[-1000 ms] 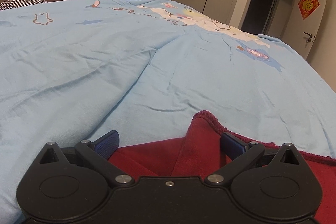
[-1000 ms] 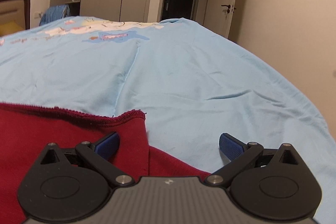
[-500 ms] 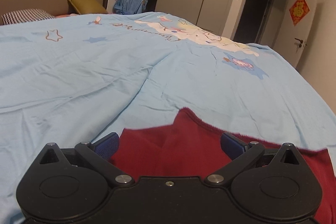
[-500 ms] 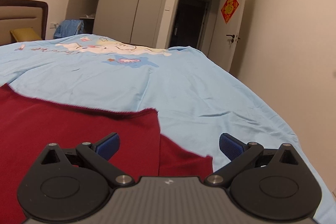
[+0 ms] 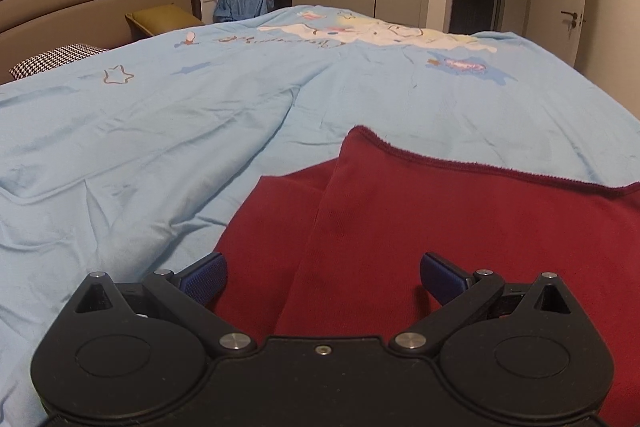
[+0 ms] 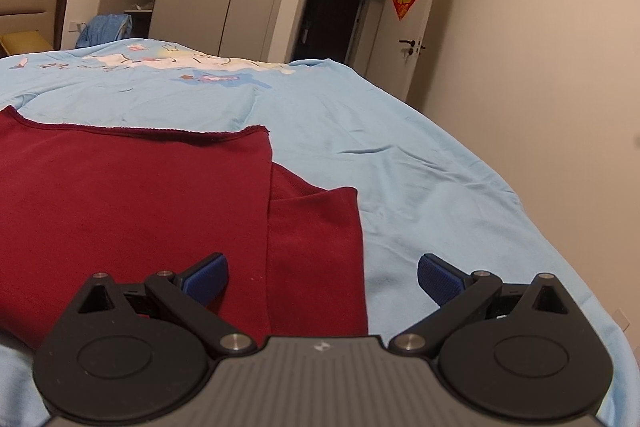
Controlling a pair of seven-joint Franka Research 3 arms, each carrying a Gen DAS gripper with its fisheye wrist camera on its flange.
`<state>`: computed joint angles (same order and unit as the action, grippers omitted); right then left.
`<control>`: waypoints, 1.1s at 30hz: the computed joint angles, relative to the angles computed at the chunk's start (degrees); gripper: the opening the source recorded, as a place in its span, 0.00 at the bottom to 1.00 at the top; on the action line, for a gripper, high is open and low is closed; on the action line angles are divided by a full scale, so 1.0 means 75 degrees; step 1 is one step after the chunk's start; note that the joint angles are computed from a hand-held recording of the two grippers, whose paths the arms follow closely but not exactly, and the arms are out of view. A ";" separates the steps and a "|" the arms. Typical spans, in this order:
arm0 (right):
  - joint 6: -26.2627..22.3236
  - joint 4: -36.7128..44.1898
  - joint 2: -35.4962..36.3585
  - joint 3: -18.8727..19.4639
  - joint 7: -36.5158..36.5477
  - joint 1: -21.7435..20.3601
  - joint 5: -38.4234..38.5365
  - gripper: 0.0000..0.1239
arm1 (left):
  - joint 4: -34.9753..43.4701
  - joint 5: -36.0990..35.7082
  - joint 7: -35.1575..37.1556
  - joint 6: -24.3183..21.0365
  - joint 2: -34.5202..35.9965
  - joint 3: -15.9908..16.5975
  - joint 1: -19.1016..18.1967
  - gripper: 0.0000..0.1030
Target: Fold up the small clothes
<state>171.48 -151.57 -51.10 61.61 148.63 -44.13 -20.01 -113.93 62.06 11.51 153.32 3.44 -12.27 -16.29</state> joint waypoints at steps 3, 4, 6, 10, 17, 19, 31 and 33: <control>-0.0181 0.0035 0.0067 0.0051 -0.0044 0.0019 -0.0046 0.83 | 0.0024 -0.0233 0.0264 -0.0133 0.0036 -0.0021 -0.0017 0.99; -0.0252 0.0046 0.0092 0.0071 -0.0053 0.0031 -0.0083 0.83 | 0.0032 -0.0279 0.0341 -0.0162 0.0036 -0.0023 -0.0024 0.99; -0.0303 0.0033 0.0057 0.0135 0.0014 0.0036 -0.0158 0.83 | -0.0026 -0.0354 0.0421 -0.0162 -0.0039 -0.0027 -0.0030 0.99; -0.0164 -0.0086 0.0034 0.0180 0.0218 0.0043 -0.0182 0.83 | -0.0412 -0.0458 0.0277 0.0063 -0.0453 -0.0032 0.0066 0.99; -0.0296 -0.0159 -0.0115 0.0067 0.0519 0.0250 -0.0067 0.83 | -0.1388 -0.0880 0.0066 0.0416 -0.1389 -0.0210 0.0425 0.99; -0.0166 -0.0351 -0.0584 0.0076 0.1005 0.0413 0.0081 0.83 | -0.1628 -0.1071 0.0153 0.0486 -0.1602 -0.0271 0.0520 0.99; 0.0776 0.0033 -0.0374 0.0370 0.0594 0.0633 0.0399 0.83 | -0.2925 -0.3857 0.1803 0.2123 -0.2280 0.0021 0.0523 0.99; 0.0928 0.0192 -0.0237 0.0549 0.0352 0.0525 0.0488 0.83 | -0.3022 -0.4325 0.2118 0.2364 -0.2256 0.0027 0.0495 0.99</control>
<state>178.44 -150.14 -52.88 65.73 151.28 -40.18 -16.35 -136.60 29.62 27.40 171.05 -13.48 -12.07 -12.58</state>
